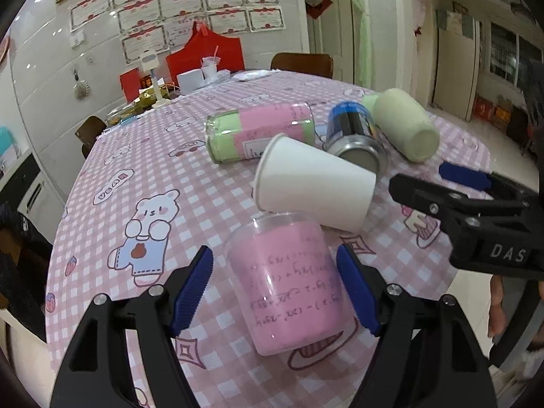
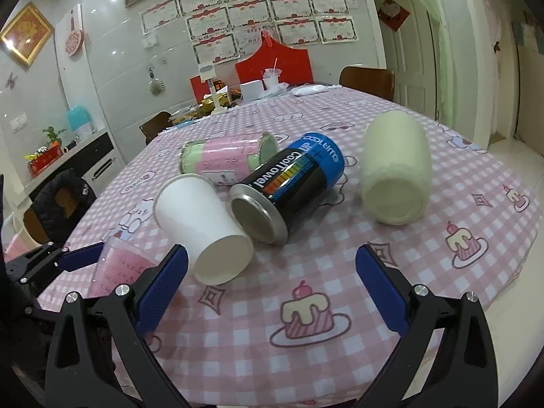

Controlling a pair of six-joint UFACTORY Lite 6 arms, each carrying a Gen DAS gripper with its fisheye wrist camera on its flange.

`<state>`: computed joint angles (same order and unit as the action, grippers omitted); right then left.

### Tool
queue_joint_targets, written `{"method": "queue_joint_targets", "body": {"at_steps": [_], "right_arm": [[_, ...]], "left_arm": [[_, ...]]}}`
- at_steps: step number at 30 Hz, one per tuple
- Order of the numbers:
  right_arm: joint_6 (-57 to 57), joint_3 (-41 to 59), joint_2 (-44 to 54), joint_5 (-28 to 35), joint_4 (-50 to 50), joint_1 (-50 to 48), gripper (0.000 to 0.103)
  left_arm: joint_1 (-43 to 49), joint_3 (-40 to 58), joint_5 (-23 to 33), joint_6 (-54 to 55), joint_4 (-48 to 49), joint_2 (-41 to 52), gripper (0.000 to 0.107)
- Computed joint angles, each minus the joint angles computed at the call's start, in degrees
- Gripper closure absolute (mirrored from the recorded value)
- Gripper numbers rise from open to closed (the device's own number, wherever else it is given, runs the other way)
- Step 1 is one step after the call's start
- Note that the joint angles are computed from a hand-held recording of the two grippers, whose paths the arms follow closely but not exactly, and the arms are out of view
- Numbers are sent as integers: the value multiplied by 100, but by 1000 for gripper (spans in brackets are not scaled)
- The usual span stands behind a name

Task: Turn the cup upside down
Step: 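Lift the pink cup with the left tool toward the right tool, then grasp the pink cup with the right tool while the left tool releases it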

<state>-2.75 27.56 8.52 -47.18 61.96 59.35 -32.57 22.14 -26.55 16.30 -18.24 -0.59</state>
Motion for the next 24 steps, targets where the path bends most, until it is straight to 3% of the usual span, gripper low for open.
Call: {"method": "queue_joint_targets", "body": {"at_steps": [8, 11, 18, 21, 24], "right_arm": [[507, 99, -545, 858, -747, -183, 8], [1075, 305, -549, 1312, -1421, -333, 8], [4293, 804, -143, 2075, -4731, -943, 8], [4967, 985, -18, 2164, -5455, -1045, 8], [5017, 1172, 154, 2209, -5468, -1063, 8]], "left_arm": [[1389, -805, -55, -3337, 3351, -1246, 33], [1694, -1148, 35, -3431, 3160, -1822, 32], [2077, -1565, -162, -3237, 2720, -2113, 28], [2288, -1558, -279, -3374, 2814, -1952, 28], [2416, -1615, -308, -3309, 2789, -1958, 28]]}}
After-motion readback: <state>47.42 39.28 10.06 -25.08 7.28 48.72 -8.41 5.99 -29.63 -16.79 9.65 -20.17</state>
